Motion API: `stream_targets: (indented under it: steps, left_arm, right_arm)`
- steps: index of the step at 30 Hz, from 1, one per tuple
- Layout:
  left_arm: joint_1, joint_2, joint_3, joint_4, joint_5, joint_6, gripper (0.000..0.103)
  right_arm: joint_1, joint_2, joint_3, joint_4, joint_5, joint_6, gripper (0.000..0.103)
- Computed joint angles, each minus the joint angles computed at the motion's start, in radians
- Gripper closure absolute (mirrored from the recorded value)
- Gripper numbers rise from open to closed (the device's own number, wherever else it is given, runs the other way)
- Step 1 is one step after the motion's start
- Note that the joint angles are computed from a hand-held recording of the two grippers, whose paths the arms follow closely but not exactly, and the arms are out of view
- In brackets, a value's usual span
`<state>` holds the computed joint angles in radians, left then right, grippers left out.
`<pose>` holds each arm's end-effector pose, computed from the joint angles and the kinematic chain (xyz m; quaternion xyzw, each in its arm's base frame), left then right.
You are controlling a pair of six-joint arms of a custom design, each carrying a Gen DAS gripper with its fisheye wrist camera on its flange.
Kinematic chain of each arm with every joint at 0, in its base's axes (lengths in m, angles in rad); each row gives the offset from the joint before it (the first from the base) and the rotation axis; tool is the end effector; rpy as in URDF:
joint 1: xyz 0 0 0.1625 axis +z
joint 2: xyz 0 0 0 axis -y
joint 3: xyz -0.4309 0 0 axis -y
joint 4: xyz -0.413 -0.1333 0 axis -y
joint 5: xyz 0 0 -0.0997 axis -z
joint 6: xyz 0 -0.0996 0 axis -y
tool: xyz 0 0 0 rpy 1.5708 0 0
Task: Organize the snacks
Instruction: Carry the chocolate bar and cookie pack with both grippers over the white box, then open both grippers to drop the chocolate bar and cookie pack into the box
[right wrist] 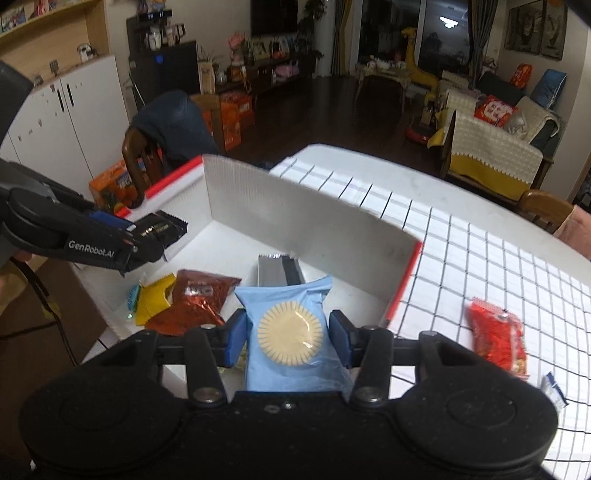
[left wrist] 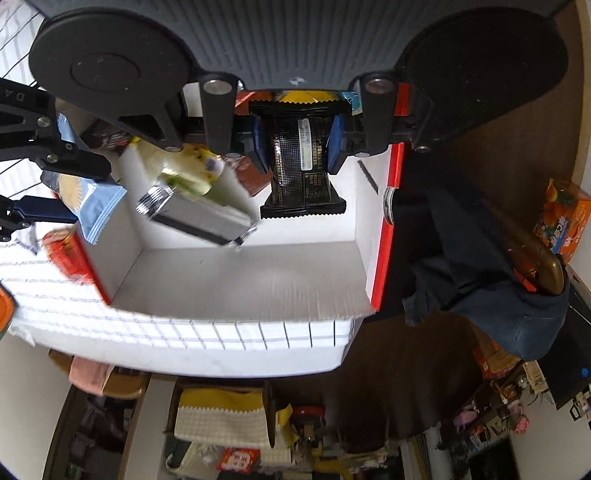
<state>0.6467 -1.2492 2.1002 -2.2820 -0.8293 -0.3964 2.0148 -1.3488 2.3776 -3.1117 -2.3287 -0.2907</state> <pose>-0.2758 -0.4595 0.1741 0.2669 0.8910 -0.1703 0.3254 0.2434 -0.3607 0.2148 0.2353 -0.8724 0.2620 0.3388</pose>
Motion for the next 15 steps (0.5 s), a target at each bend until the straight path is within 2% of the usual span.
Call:
stream_targets:
  steps: [5, 15]
  left_arm:
    - [0.017, 0.026, -0.001, -0.004, 0.005, 0.029, 0.07]
    - [0.043, 0.054, 0.0, 0.007, -0.009, 0.044, 0.07]
  right_arm:
    - [-0.014, 0.058, -0.007, -0.025, -0.001, 0.004, 0.056]
    - [-0.025, 0.086, -0.006, 0.002, -0.008, 0.01, 0.056]
